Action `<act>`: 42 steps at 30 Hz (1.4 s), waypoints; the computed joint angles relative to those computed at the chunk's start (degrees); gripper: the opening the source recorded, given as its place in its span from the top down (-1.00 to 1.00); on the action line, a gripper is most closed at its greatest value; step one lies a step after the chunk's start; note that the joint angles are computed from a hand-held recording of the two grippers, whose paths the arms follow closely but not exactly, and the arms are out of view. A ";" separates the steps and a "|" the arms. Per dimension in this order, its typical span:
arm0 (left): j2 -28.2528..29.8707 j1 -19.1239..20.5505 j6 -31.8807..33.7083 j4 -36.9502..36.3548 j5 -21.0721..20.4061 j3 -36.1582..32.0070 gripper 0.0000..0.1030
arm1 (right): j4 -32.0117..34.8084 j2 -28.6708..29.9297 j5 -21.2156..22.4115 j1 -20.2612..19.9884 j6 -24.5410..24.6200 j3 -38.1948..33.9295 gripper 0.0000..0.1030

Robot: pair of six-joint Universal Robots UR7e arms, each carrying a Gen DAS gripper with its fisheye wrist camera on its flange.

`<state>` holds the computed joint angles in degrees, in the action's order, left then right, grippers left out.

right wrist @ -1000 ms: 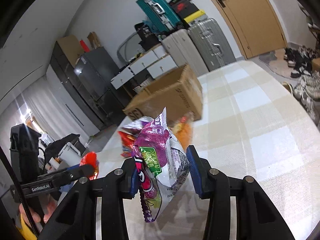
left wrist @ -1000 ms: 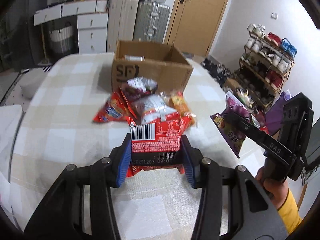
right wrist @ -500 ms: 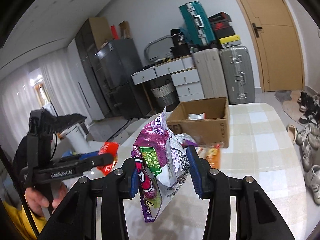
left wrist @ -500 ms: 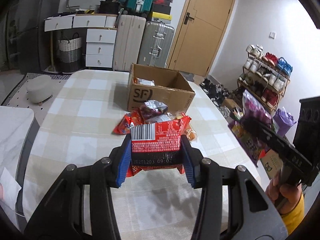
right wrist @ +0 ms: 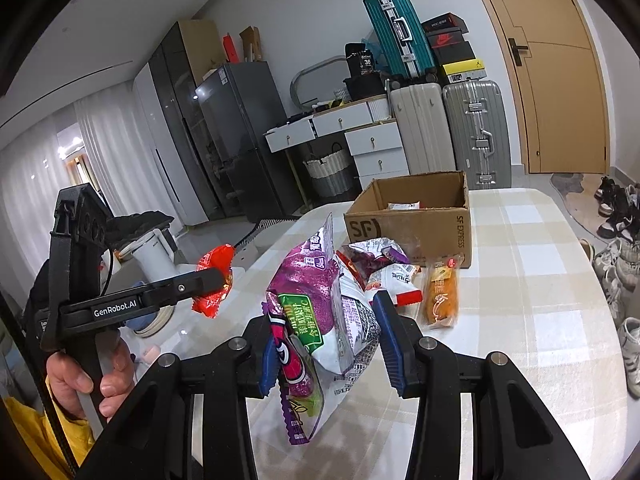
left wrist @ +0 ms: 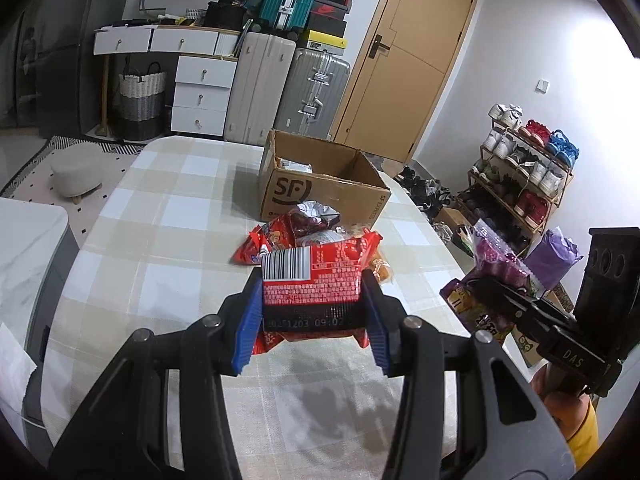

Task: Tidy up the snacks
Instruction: 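Carry both bags over the cardboard box and lower them inside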

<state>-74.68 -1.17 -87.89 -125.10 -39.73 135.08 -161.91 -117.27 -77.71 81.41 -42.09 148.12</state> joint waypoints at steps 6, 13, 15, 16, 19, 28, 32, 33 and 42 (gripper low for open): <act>1.60 3.47 5.20 -5.24 0.66 0.16 0.16 | -1.69 0.83 0.06 0.22 2.25 -0.57 0.17; 3.90 7.95 12.24 -8.32 3.18 -2.52 0.16 | -4.44 4.07 -1.31 3.61 2.92 -2.81 0.17; 4.70 9.54 15.34 -10.30 3.47 -3.56 0.16 | -4.63 5.72 -1.45 4.78 3.08 -4.40 0.17; 5.22 10.46 17.01 -10.94 3.68 -4.36 0.16 | -5.20 6.70 -1.71 5.49 3.15 -5.27 0.17; 6.65 12.52 20.12 -10.92 5.65 -7.06 0.16 | -5.98 9.76 -2.20 7.25 3.65 -8.25 0.17; 13.25 19.27 34.13 -16.48 8.32 -17.58 0.16 | -7.31 19.76 -4.44 10.75 5.99 -19.13 0.17; 18.26 22.25 37.68 -13.15 10.95 -25.58 0.16 | -6.34 24.60 -5.26 11.46 8.20 -25.22 0.17; 19.62 23.00 39.35 -13.86 11.15 -27.44 0.16 | -6.18 26.05 -5.83 11.66 9.03 -26.88 0.17; 31.07 29.16 52.52 -15.94 11.63 -43.97 0.16 | -3.71 35.72 -8.75 11.97 11.49 -37.55 0.17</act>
<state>-43.61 27.99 -35.36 -141.05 -28.10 91.11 -165.63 -81.56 -86.46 93.37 -30.59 110.56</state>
